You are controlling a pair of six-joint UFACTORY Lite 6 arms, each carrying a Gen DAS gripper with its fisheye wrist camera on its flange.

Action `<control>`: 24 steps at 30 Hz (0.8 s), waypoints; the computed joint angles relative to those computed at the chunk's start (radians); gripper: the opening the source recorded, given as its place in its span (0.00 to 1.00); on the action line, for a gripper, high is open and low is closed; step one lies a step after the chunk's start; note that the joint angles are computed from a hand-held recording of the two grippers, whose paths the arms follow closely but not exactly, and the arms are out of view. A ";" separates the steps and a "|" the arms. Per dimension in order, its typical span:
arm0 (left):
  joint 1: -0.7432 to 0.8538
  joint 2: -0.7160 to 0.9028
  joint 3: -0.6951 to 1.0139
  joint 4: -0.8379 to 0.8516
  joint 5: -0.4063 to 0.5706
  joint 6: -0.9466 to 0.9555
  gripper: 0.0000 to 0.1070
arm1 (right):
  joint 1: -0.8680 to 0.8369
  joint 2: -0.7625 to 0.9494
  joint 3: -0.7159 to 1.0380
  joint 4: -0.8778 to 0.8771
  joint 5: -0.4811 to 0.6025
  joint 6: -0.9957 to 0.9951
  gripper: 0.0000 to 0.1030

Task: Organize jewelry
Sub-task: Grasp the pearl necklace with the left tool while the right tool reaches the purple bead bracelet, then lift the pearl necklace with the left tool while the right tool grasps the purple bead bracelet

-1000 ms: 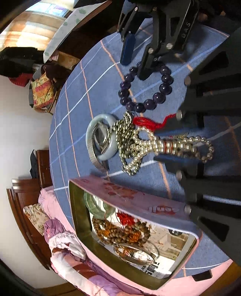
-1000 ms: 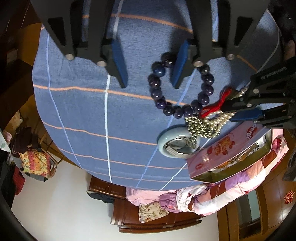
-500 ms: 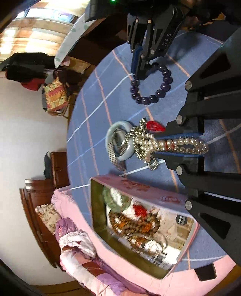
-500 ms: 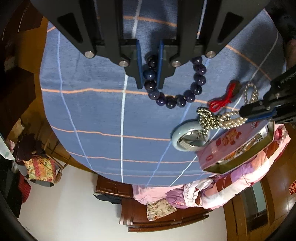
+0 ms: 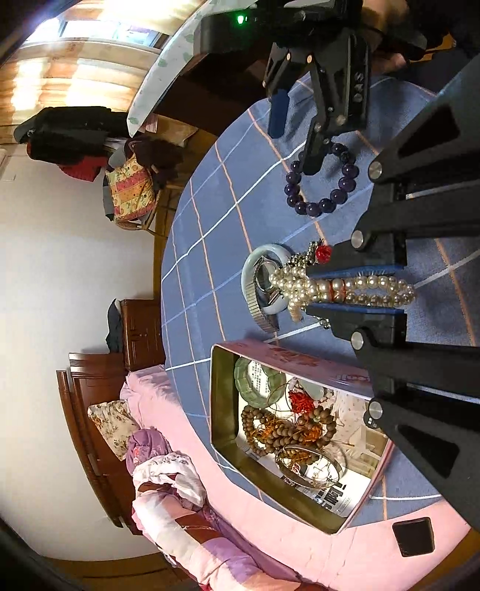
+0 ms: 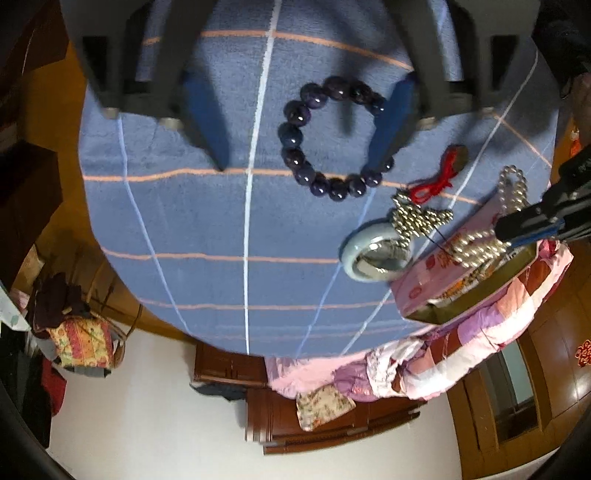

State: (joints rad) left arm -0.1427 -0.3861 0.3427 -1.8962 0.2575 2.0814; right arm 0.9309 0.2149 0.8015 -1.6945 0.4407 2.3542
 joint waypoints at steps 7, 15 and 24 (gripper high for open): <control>0.004 0.015 0.007 0.010 0.002 -0.008 0.11 | 0.035 0.108 0.109 0.132 -0.036 -0.182 0.80; 0.010 0.023 0.008 0.004 0.006 0.002 0.11 | 0.080 0.077 0.099 0.084 0.009 -0.139 0.70; 0.028 0.023 0.008 -0.008 0.019 0.016 0.11 | 0.108 0.198 0.212 0.194 -0.020 -0.286 0.16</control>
